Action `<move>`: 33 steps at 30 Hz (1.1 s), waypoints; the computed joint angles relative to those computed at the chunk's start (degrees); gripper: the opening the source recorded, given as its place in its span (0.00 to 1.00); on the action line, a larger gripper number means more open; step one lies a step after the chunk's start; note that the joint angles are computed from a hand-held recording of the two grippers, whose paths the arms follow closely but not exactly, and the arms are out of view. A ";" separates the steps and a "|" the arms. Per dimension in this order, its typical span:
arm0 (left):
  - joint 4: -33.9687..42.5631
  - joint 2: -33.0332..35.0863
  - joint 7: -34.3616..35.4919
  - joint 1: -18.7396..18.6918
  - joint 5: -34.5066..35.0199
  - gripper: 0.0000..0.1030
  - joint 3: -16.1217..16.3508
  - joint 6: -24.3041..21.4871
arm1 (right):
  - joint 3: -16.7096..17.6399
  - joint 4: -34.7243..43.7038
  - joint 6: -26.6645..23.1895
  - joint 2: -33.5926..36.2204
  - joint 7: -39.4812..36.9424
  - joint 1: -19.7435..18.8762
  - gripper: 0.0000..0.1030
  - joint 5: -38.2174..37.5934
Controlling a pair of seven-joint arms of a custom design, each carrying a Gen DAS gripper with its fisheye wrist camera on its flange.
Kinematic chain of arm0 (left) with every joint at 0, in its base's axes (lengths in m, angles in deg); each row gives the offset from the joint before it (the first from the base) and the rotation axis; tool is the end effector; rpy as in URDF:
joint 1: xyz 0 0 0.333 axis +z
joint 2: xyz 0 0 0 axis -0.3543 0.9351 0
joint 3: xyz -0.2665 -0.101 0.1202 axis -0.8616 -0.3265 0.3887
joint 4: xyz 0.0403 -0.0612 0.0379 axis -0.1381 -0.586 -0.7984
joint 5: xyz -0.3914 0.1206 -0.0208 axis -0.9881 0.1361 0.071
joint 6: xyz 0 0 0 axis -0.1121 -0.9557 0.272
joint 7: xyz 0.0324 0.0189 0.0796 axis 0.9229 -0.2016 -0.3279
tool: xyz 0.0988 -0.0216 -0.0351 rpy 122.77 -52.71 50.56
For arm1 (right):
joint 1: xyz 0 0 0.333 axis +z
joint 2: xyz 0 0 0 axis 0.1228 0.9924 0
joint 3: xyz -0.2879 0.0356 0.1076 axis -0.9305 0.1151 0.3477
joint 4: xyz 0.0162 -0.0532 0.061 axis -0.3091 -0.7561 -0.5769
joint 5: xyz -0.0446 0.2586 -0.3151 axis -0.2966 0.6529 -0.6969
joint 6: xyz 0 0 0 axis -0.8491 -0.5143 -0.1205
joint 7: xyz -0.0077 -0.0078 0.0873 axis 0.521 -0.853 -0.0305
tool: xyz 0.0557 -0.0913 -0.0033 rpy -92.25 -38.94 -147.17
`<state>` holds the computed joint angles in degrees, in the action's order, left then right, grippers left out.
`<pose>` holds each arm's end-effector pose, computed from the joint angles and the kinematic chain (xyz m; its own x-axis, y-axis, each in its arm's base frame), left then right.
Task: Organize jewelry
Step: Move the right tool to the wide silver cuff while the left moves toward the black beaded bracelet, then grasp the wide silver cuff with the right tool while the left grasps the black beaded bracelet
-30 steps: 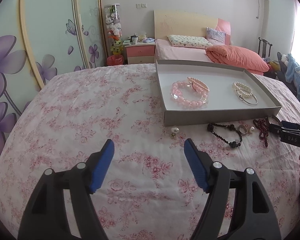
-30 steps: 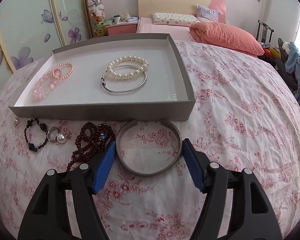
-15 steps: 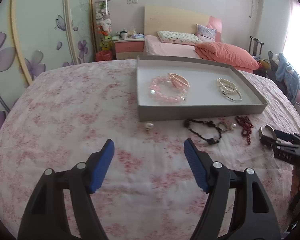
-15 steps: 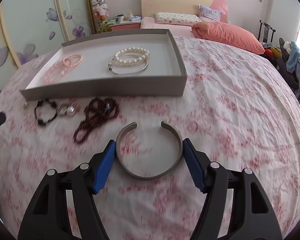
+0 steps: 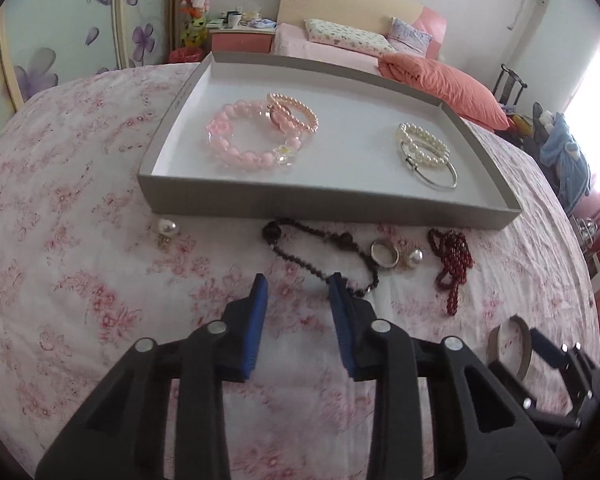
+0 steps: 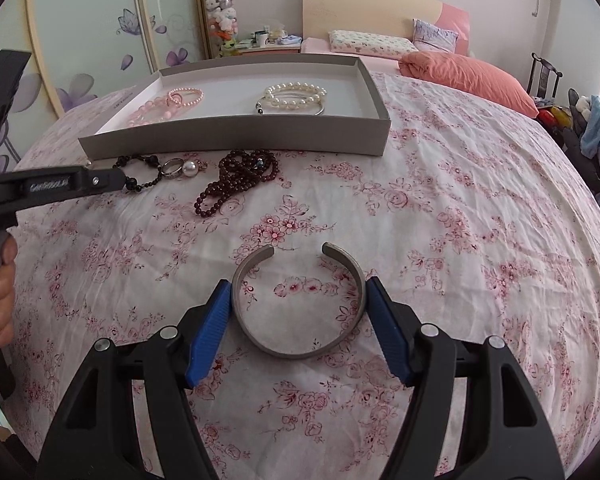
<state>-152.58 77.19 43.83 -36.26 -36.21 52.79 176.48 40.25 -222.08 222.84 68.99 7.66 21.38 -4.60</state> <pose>0.5670 -0.2637 0.3835 0.1444 -0.9726 0.1824 -0.8042 -0.2227 -0.5511 0.5250 0.1027 0.3614 0.2963 -0.9542 -0.0406 -0.7434 -0.2038 -0.6370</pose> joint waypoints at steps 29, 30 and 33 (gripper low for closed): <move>1.23 0.10 2.32 -0.93 -1.79 0.05 0.55 -3.98 | -0.60 -0.66 -0.45 -0.91 -3.82 1.13 0.66 3.43; -0.27 -0.96 3.88 -0.14 -2.55 0.05 0.08 -3.25 | -0.59 -0.67 -0.44 -0.90 -3.81 1.14 0.66 3.44; -5.02 -4.44 8.88 1.94 -4.98 0.05 -1.04 -1.39 | -0.58 -0.70 -0.34 -0.87 -3.59 1.11 0.66 3.14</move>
<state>-157.61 72.75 52.71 -34.32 -41.20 51.76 175.08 39.67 -222.78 222.50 68.12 4.08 22.49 -1.46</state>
